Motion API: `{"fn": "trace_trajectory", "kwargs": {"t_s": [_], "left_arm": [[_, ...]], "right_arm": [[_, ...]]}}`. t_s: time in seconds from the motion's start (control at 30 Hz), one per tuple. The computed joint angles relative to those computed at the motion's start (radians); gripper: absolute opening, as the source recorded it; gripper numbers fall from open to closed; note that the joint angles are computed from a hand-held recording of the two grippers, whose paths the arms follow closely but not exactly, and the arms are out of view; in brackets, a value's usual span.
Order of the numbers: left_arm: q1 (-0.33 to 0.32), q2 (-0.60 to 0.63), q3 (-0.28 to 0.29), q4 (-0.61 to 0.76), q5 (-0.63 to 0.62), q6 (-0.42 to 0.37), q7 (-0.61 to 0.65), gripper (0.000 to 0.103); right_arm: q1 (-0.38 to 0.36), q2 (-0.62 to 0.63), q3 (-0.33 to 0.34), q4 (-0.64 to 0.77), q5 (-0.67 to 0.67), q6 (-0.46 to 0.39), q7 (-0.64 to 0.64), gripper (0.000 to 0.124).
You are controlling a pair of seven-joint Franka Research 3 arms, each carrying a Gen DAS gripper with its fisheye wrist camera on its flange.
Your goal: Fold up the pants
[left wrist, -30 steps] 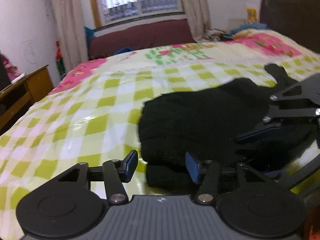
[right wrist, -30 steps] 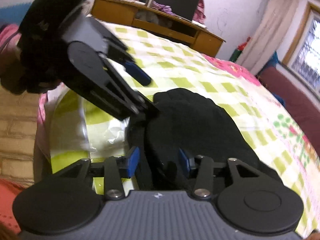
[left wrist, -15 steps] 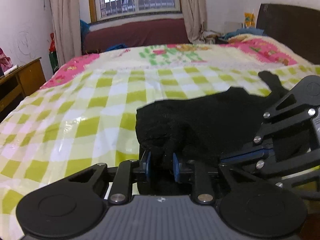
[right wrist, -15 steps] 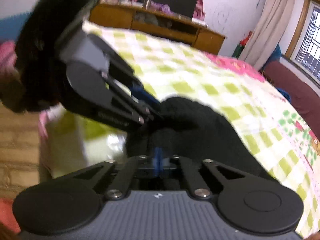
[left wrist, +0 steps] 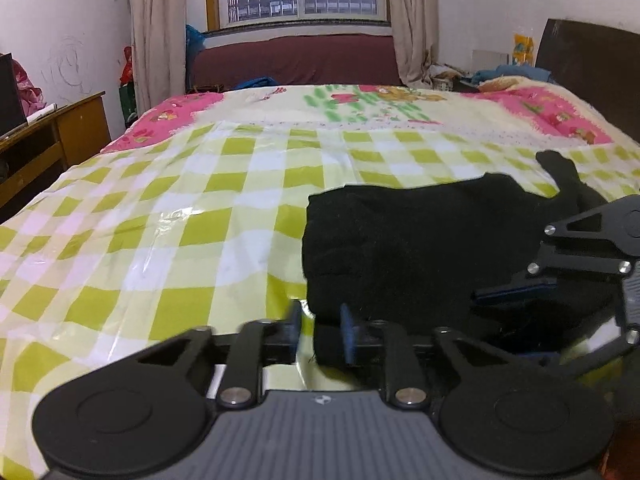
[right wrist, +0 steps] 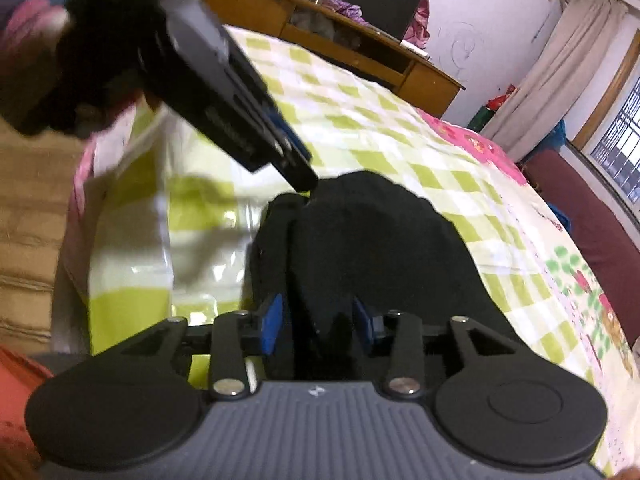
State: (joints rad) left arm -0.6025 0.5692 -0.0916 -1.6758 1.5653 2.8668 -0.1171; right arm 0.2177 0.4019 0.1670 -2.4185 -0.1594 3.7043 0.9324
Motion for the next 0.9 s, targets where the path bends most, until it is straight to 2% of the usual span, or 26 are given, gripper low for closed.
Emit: {"fn": "trace_trajectory", "kwargs": {"t_s": [0.07, 0.13, 0.17, 0.2, 0.23, 0.27, 0.4, 0.5, 0.57, 0.63, 0.7, 0.77, 0.9], "left_arm": [[-0.001, -0.009, -0.002, -0.014, -0.001, 0.0, 0.014, 0.041], [-0.004, -0.017, -0.004, -0.025, 0.014, 0.003, 0.019, 0.041], [-0.008, -0.02, -0.005, -0.028, 0.025, -0.004, 0.026, 0.041], [-0.01, -0.021, -0.008, -0.029, 0.034, -0.009, 0.037, 0.042], [-0.01, -0.021, -0.012, -0.027, 0.039, -0.012, 0.049, 0.042], [-0.009, -0.02, -0.015, -0.025, 0.043, -0.009, 0.056, 0.042], [-0.003, -0.01, -0.023, -0.012, 0.03, -0.002, 0.083, 0.047], [-0.001, -0.01, -0.021, -0.012, 0.031, 0.007, 0.08, 0.049], [-0.001, -0.004, -0.022, -0.008, 0.017, 0.008, 0.105, 0.05], [0.004, 0.012, -0.024, 0.005, -0.017, 0.018, 0.155, 0.055], [0.008, 0.037, -0.018, 0.028, -0.057, 0.039, 0.199, 0.061], [0.005, 0.06, -0.003, 0.052, -0.097, 0.049, 0.224, 0.061], [0.008, 0.102, 0.036, 0.103, -0.137, 0.136, 0.224, 0.068]], "right_arm": [[0.044, 0.009, -0.035, -0.009, 0.057, 0.032, -0.062, 0.036], [0.014, -0.004, -0.02, -0.017, 0.038, 0.02, -0.04, 0.035], [-0.037, -0.018, 0.011, -0.013, -0.01, -0.021, 0.023, 0.033], [-0.123, -0.03, 0.076, -0.003, -0.073, -0.071, 0.104, 0.032], [-0.188, -0.035, 0.111, 0.018, -0.177, -0.111, 0.217, 0.032], [-0.219, -0.04, 0.128, 0.026, -0.222, -0.12, 0.278, 0.032], [-0.214, -0.032, 0.12, 0.064, -0.206, -0.148, 0.321, 0.032], [-0.112, -0.021, 0.036, 0.078, -0.079, -0.121, 0.27, 0.032], [-0.15, -0.018, 0.066, 0.086, -0.087, -0.145, 0.315, 0.032], [-0.212, -0.014, 0.113, 0.095, -0.163, -0.163, 0.384, 0.032], [-0.17, -0.013, 0.085, 0.079, -0.125, -0.125, 0.327, 0.032], [-0.15, -0.01, 0.068, 0.079, -0.113, -0.121, 0.312, 0.032], [-0.174, -0.004, 0.077, 0.093, -0.116, -0.149, 0.335, 0.032]]}}
